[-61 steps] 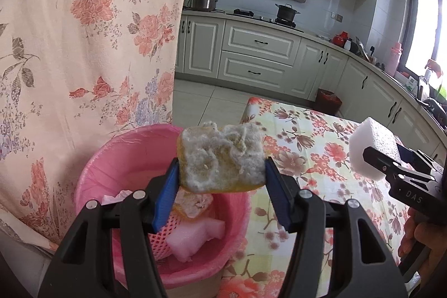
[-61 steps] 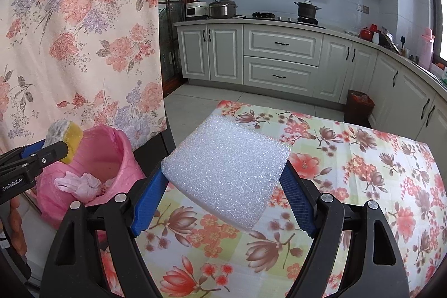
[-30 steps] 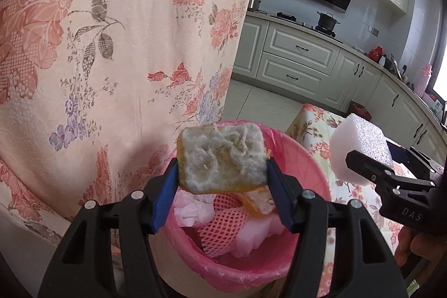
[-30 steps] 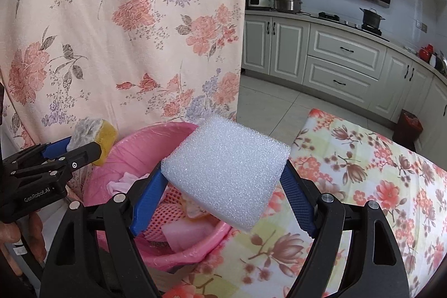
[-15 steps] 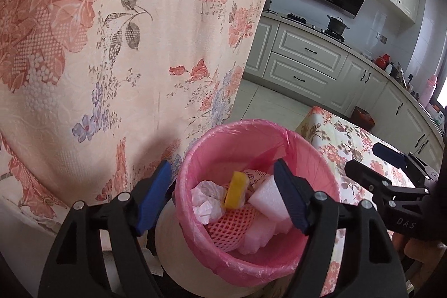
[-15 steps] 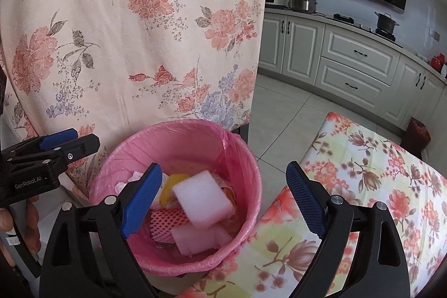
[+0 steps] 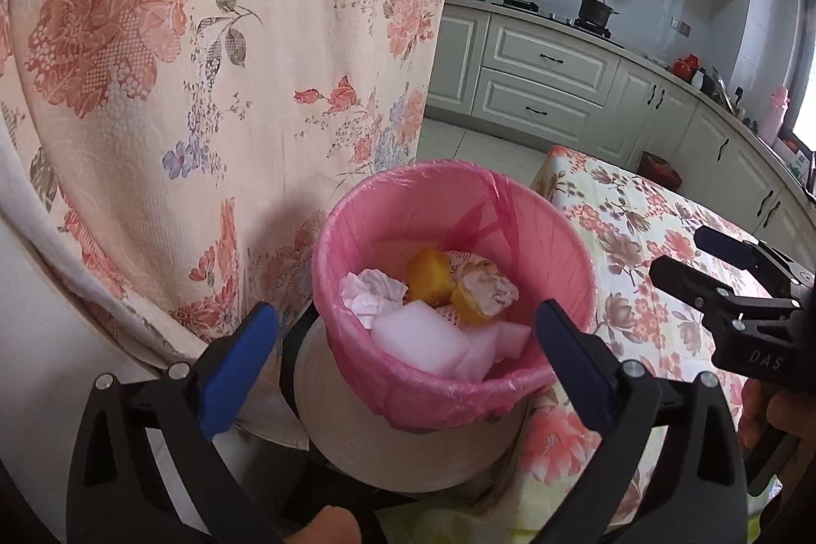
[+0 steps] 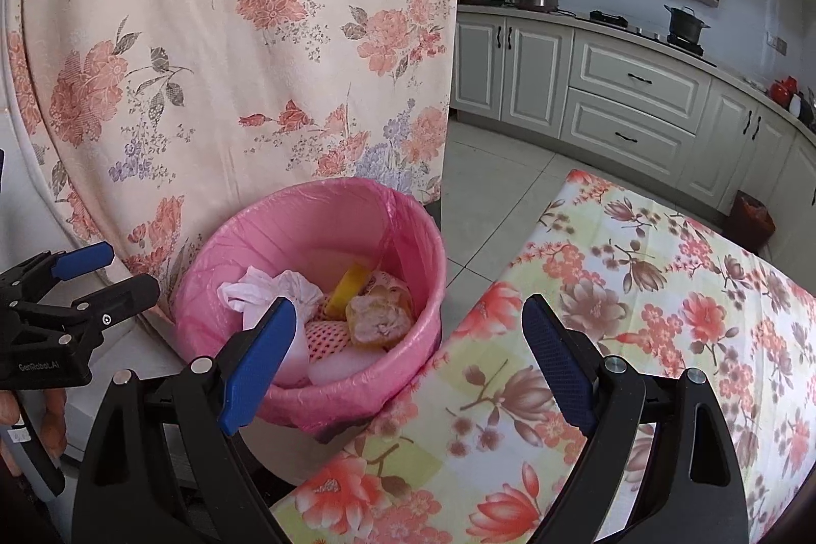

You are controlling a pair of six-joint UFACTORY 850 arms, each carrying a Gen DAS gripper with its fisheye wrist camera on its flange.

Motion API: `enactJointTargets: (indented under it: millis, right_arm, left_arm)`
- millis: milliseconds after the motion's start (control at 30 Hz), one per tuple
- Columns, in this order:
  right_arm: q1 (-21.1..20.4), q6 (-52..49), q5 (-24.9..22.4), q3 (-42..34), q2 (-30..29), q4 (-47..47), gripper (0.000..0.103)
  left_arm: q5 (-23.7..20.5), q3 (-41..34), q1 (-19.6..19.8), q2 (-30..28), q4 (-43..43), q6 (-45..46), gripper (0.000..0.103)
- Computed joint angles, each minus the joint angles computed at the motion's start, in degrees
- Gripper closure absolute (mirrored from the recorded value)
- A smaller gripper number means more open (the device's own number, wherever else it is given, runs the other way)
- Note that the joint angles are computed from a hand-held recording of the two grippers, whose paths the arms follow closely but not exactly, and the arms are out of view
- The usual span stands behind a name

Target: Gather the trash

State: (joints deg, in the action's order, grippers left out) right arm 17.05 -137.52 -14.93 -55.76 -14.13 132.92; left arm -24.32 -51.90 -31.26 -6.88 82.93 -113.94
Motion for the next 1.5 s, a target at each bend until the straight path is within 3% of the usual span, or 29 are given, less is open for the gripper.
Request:
enactJointTargets:
  millis: [400,600,1500]
  right_arm:
    - [-0.26,-3.63,-2.18,6.07,4.37,2.94,0.018]
    - [0.58,-7.29,-2.28,6.80,5.28,5.68,0.018]
    - [-0.09,-4.70,-2.78,6.62,5.36,3.50,0.018]
  left_arm:
    - [-1.96,3.35,-2.98,3.33,-3.10,1.45,0.005]
    - [-1.87,3.02,-3.04,3.08,-3.15,1.30,0.005]
    - [-1.67,2.44,-3.44,2.42,-2.58,1.04,0.005]
